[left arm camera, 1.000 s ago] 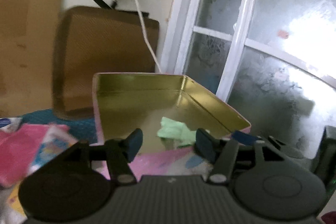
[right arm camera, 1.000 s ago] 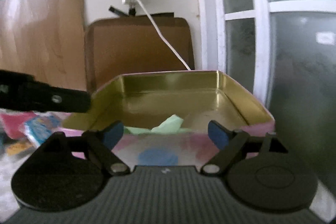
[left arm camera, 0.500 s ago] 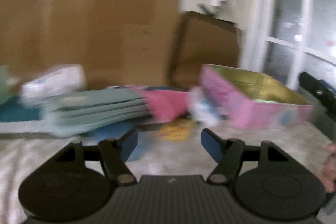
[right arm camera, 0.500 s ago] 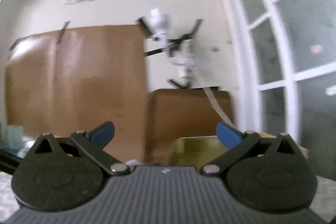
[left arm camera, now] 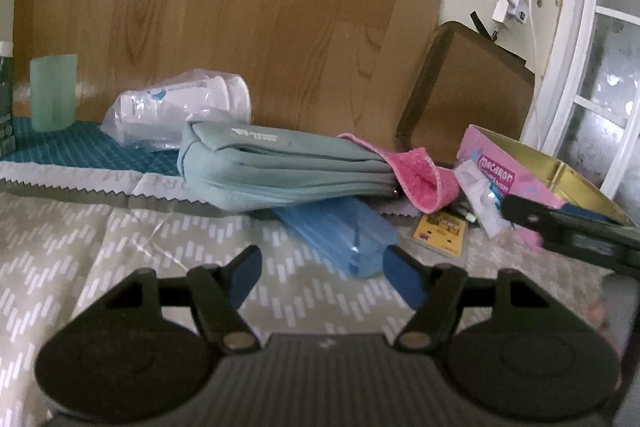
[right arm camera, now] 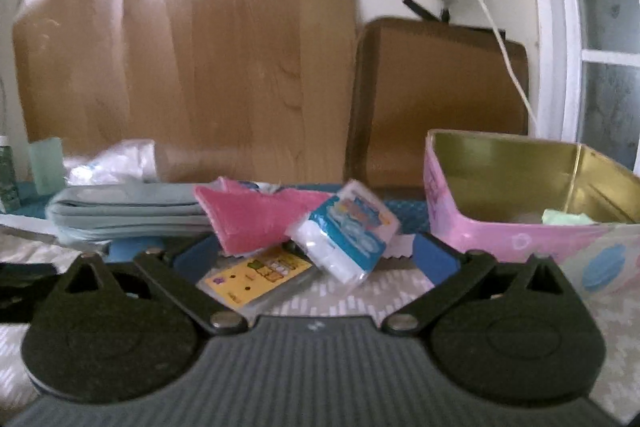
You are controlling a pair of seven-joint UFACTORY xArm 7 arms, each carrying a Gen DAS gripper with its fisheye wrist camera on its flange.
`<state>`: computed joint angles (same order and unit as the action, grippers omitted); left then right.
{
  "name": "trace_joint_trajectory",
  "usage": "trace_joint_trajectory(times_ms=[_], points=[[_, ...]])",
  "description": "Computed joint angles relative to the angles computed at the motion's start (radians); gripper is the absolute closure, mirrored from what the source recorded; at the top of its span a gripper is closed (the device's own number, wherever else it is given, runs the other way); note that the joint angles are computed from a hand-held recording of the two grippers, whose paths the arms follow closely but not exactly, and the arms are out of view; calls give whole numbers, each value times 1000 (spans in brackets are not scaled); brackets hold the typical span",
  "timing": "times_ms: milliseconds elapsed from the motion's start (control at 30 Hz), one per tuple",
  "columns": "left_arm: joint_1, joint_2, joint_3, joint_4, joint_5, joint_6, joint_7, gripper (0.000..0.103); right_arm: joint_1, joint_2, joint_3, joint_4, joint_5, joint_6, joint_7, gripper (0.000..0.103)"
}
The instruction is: Organize soft objects
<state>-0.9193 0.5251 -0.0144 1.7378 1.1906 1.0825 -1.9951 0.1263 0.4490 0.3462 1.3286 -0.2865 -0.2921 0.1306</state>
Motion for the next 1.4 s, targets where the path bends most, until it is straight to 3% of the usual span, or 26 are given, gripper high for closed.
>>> trace_joint_trajectory(times_ms=[167, 433, 633, 767, 833, 933, 1133, 1267, 1367, 1400], points=[[15, -6, -1, -15, -8, -32, -27, 32, 149, 51, -133, 106, 109, 109, -39, 0], [27, -22, -7, -39, -16, -58, -41, 30, 290, 123, -280, 257, 205, 263, -43, 0], [24, -16, -8, -29, -22, -56, -40, 26, 270, 178, -241, 374, 229, 402, -59, 3], [22, -15, -7, -28, -25, -58, -44, 24, 176, 200, -108, 410, 304, 466, -151, 46], [20, -11, -6, -22, -28, -54, -46, 24, 143, 187, -62, 378, 342, 440, -206, 59], [21, -14, -4, -26, -31, -59, -50, 23, 173, 158, -93, 332, 339, 397, -232, 69], [20, -12, -2, -23, -37, -56, -64, 21, 220, 107, -152, 256, 319, 336, -214, 70], [23, -21, -3, -38, -35, -59, -88, 20, 205, 59, -142, 172, 310, 276, -209, 70], [25, -22, -6, -40, -36, -59, -96, 20, 113, 20, -41, 107, 305, 269, -265, 70], [26, -22, -6, -40, -36, -59, -96, 20, 33, 1, 48, 67, 316, 270, -314, 70]])
